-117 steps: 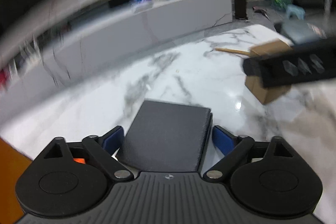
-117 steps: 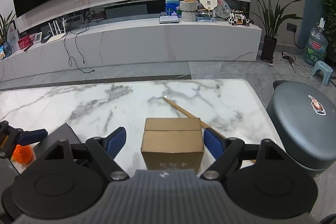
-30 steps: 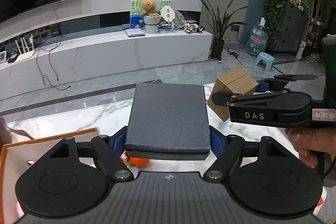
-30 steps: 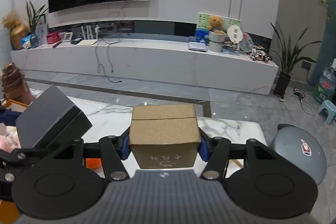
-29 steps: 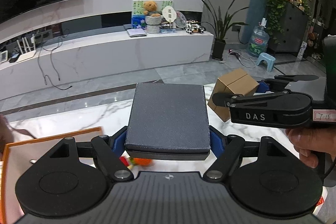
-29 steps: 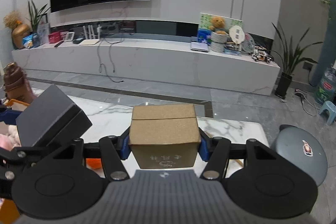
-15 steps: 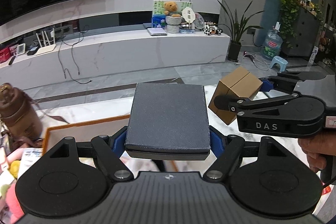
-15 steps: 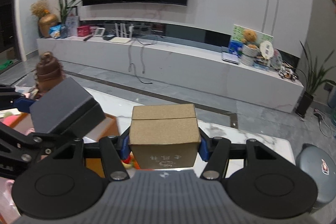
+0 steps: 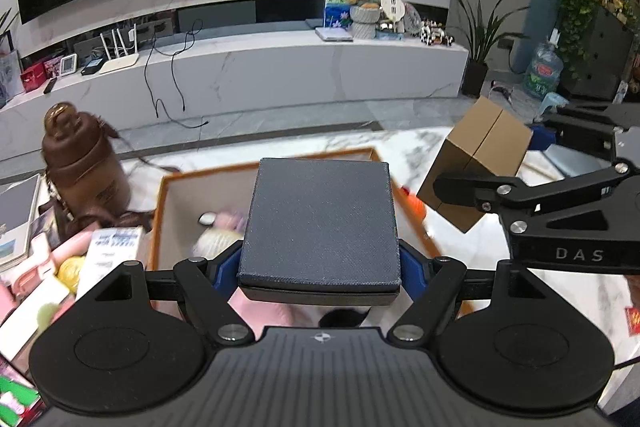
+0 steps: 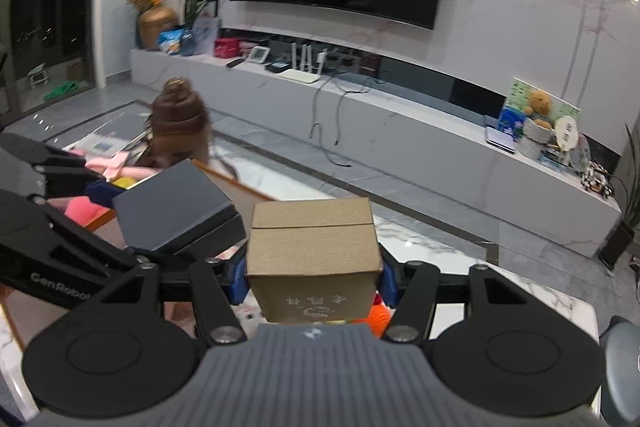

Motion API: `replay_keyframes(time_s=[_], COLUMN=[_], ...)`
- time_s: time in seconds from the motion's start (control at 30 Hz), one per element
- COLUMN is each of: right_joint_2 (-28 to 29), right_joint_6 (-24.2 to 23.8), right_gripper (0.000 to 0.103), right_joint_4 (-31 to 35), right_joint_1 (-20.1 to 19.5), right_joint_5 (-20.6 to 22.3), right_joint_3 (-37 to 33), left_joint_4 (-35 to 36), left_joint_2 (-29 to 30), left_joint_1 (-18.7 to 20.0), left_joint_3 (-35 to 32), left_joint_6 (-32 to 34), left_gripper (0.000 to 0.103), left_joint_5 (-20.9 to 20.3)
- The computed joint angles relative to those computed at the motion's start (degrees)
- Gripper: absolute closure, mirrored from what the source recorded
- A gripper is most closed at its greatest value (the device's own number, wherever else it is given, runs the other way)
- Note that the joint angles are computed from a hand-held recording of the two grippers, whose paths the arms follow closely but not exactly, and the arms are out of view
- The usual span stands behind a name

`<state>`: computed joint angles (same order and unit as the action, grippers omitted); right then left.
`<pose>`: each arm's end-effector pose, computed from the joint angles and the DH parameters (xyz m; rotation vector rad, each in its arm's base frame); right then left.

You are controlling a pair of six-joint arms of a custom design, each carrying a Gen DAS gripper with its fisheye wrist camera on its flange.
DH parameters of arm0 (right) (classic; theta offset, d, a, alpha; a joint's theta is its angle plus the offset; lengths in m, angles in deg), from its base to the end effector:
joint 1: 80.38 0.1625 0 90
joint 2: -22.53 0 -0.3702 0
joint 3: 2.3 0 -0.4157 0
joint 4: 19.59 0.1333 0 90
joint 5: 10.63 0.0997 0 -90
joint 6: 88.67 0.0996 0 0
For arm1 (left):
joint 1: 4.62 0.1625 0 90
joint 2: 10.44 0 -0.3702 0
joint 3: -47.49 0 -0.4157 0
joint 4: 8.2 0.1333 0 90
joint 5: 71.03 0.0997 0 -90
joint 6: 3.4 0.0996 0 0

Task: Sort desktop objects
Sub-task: 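Lower the grey box and cardboard cube into the box and open both grippers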

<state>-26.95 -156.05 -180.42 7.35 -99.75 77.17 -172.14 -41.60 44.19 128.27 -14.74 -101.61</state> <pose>0.1054 -0.7459 0.2260 1.4210 -2.2119 0.8150 -0.2947 -0.6694 0.0323 0.3046 2.1911 -0.9787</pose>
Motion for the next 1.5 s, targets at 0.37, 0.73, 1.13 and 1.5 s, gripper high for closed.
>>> replay_keyframes(time_s=[0.37,0.73,1.13,1.5], right_joint_2=[-3.4,-1.9,2.0,4.0], right_joint_6=[-4.1,-5.2,-4.8,-7.8], right_gripper=[0.042,0.042,0.042,0.042], right_joint_4=[0.8,6.3,12.9,15.4], right_joint_1=[0.1,1.1,2.8,3.0], right_joint_5=[-0.2,-6.2,-14.9,-18.7], right_joint_3=[6.6,5.6,1.3,-0.1], left_joint_4=[2.6,9.1,15.5,21.2], left_joint_2=[-4.5,-6.7,-6.9,-4.9], left_joint_1=[-0.5,0.4,0.7,0.5], left_joint_3=[7.2,10.5,11.1,9.4], left_joint_6=[-3.4,-8.1,-8.9,-5.1], left_gripper=[0.013,0.013,0.013,0.014], left_joint_5=[1.3,-1.3,-0.7,2.1])
